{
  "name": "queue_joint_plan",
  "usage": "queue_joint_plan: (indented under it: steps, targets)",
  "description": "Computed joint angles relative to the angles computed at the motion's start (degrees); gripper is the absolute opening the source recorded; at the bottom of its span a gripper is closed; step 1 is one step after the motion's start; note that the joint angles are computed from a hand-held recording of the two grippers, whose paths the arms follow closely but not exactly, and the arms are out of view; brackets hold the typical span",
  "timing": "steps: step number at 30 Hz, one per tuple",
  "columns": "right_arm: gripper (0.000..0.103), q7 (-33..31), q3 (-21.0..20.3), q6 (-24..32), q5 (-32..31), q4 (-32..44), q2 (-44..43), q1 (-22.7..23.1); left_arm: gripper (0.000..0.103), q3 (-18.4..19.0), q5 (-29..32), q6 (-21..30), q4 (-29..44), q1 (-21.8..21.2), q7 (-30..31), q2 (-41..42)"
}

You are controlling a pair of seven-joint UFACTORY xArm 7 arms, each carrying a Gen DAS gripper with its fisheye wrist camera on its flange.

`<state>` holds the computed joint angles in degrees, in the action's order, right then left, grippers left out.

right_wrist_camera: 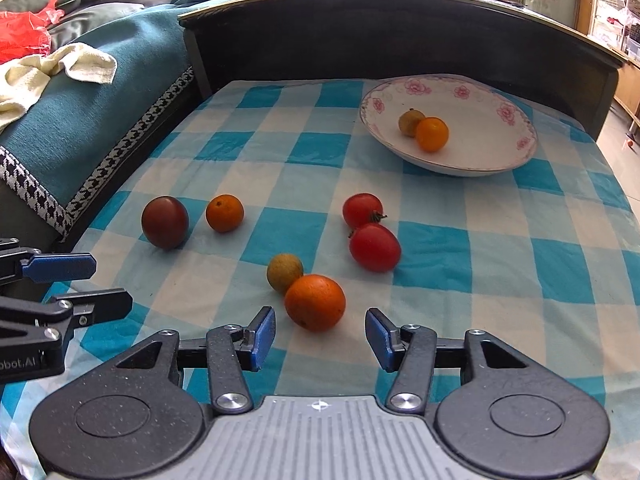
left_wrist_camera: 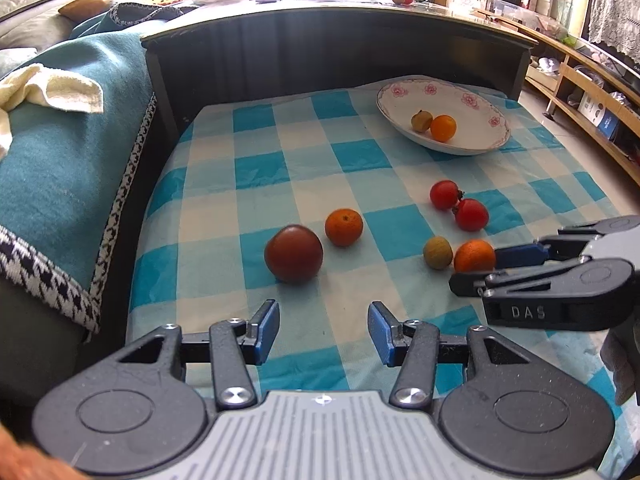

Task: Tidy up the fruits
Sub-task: 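Grasp the dark red plum with the left tool while the right tool grasps an orange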

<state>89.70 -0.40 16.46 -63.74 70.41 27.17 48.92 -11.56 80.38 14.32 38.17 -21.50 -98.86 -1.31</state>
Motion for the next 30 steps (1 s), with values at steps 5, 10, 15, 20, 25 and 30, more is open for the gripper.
queue_joint_plan:
  steps: [5,10,15,20,25,30]
  targets:
    - [0.042,-3.50,0.22,0.85,2.99,1.63,1.75,-0.03,0.058,1.41,3.23,0.01,3.90,0.69,-1.10,3.90]
    - [0.029,-5.90,-0.19,0.88,4.70,2.11,2.06,0.28,0.058,2.74,2.13,1.17,6.59,0.03,1.60,7.39]
    - [0.029,-6.89,-0.74,-0.24,6.18,1.46,1.71,0.46,0.058,3.69,0.54,2.15,8.49,-1.23,3.51,9.88]
    - [0.029,-7.60,-1.17,-0.72,7.64,1.11,1.51,0.86,0.058,4.42,-1.21,3.73,9.96,-2.28,4.92,11.02]
    - [0.029,-7.99,-1.57,-1.32,8.64,0.68,1.32,1.05,0.051,4.87,-6.04,5.72,10.65,-3.22,9.02,12.29]
    - [0.029,-8.21,-2.05,-1.65,9.13,0.52,1.28,1.42,0.050,5.73,-6.59,5.59,10.77,-4.03,9.07,12.49]
